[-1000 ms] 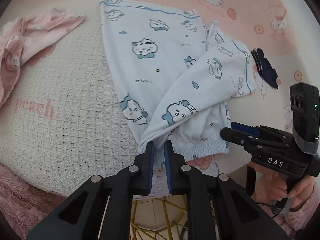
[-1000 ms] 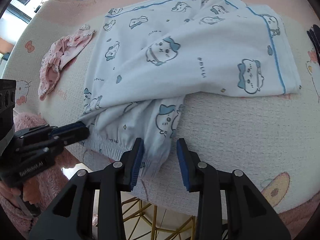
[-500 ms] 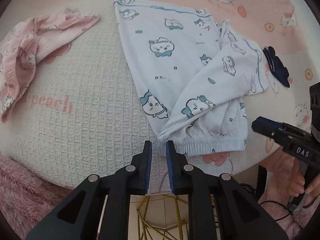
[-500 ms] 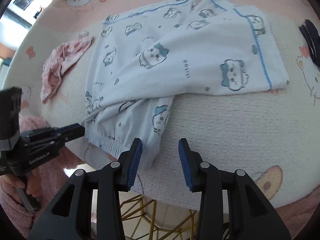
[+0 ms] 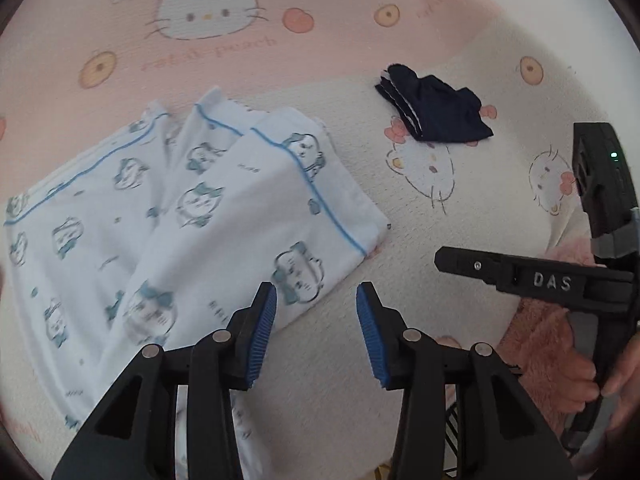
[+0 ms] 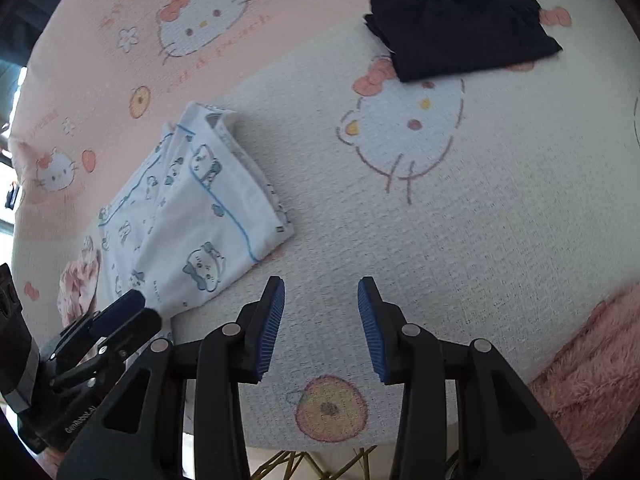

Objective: Fold clothes

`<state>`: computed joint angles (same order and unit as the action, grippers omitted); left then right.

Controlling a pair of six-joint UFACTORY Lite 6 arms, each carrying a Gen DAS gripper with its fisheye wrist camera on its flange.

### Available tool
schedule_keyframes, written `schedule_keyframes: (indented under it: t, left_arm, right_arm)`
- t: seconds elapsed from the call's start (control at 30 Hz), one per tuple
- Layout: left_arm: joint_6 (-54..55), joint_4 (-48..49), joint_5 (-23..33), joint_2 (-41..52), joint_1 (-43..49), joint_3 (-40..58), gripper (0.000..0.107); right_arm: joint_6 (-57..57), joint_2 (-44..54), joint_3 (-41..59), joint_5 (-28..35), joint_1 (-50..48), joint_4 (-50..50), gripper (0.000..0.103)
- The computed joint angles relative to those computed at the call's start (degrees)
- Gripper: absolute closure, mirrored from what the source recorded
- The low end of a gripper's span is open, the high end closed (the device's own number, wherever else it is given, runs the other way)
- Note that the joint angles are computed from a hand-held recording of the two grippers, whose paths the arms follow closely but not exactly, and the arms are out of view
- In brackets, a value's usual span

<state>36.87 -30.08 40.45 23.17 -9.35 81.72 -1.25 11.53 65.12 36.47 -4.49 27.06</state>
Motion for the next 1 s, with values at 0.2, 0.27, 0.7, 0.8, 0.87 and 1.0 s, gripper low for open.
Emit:
schedule_keyframes:
  t: [0.2,0.27,0.7,0.8,0.87,1.0]
  left_arm:
    - [-6.8,3.7,-2.1,10.3,-7.0,9.0,0.064]
    - [-7.8,3.5,-2.0,13.0,-7.2,11.0,0.064]
    - [-0.4,2.1,-4.0,9.6,-3.1,9.6,0.101]
    - [5.9,-6.0,3.4,5.3,7.6,10.3,0.101]
    - [8.2,-7.9,8.0,4.5,15.3,13.4,0.101]
    - [8.5,-9.3,18.3,13.3,30.7,28.9,0.101]
  right_arm:
    - [3.7,5.5,5.0,1.4,-0.5,-3.6,0.066]
    - [7.7,7.1,6.4,0.9,0.4,-7.5,0.065]
    - [18.9,9.6,10.5,-0.3,2.6,-15.5,0.065]
    - [17.1,10.7,12.9,-0.2,4.9,-15.6,0.065]
    - [12.9,12.2,15.6,0.0,6.0,-13.4,0.065]
    - [9.9,19.0,29.1,4.0,10.6,-14.4,0.065]
